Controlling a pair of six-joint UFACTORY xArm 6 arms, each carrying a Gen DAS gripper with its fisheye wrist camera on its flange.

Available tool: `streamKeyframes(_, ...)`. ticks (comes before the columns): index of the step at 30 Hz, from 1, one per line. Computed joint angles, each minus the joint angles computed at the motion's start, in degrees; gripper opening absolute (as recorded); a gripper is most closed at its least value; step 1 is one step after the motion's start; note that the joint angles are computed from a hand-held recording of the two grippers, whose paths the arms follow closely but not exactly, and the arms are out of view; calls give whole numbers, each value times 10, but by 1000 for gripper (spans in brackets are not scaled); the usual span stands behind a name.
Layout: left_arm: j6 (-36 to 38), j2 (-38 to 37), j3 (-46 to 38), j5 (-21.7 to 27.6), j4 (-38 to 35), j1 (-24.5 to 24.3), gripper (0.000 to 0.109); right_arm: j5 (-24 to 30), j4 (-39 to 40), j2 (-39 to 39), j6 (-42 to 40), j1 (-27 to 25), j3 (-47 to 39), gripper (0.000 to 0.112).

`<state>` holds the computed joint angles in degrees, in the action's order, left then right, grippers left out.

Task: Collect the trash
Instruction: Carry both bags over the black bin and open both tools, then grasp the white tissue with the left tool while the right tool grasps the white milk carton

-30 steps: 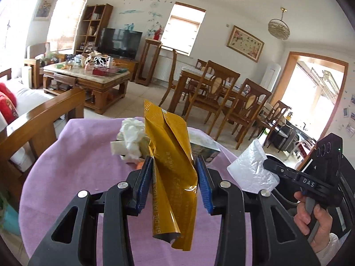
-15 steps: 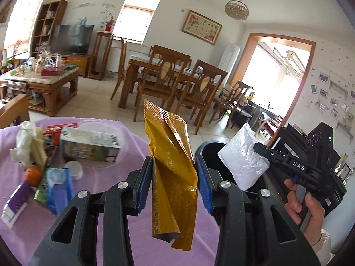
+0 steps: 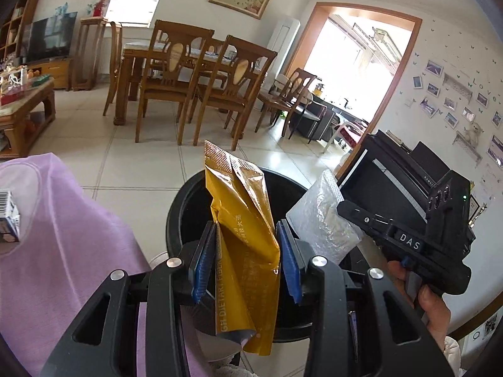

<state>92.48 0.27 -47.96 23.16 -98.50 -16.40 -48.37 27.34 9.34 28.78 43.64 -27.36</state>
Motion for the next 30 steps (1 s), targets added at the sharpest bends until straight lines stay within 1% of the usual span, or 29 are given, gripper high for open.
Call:
streamKeyframes(5,-16,35,-27,-20,18,-25,39,-3,13,29,-1,10,-16,11)
streamKeyframes(8,-14,44,-29,-30,27,-31,40,1,-5,41,9,1,-26,11)
streamKeyframes(9,-10,46,-30,-42,24,-37,42,-1,-12,46,14,-1,-26,11)
streamKeyframes(10,-7,45,-28,-50,23,-41,43,-4,-21,49,20,-5,-28,17)
streamKeyframes(11,-10,42,-25,-51,28,-40,49,-3,-36,49,29,-11,-30,36)
streamKeyframes(12,-9,39,-22,-57,26,-42,56,-4,-59,50,43,-22,-32,52)
streamKeyframes(13,6,33,-18,-67,8,-43,61,-13,-61,53,47,-21,-31,76)
streamKeyframes(14,22,28,-17,-74,-10,-43,72,-18,-49,48,41,-13,-27,79)
streamKeyframes(15,43,21,-13,-81,-32,-42,80,-16,-42,46,33,-8,-28,79)
streamKeyframes(16,67,13,-10,-84,-56,-39,82,-11,-32,42,22,-4,-29,79)
streamKeyframes(18,74,-4,2,-82,-63,-32,82,-2,-7,33,-1,8,-33,80)
streamKeyframes(19,61,-16,12,-76,-50,-25,84,-2,-7,31,-2,11,-34,84)
streamKeyframes(20,53,-26,20,-71,-43,-19,89,-2,-9,29,-1,14,-34,89)
streamKeyframes(21,58,-35,28,-70,-47,-14,92,1,-3,27,-7,20,-38,91)
streamKeyframes(23,80,-60,47,-74,-63,-2,92,11,10,23,-24,33,-46,98)
streamKeyframes(26,75,-94,75,-65,-52,32,92,39,25,23,-55,51,-71,98)
streamKeyframes(29,61,-123,97,-46,-39,86,92,75,39,34,-86,71,-111,98)
streamKeyframes(30,58,-132,103,-35,-33,112,92,87,49,42,-102,80,-130,98)
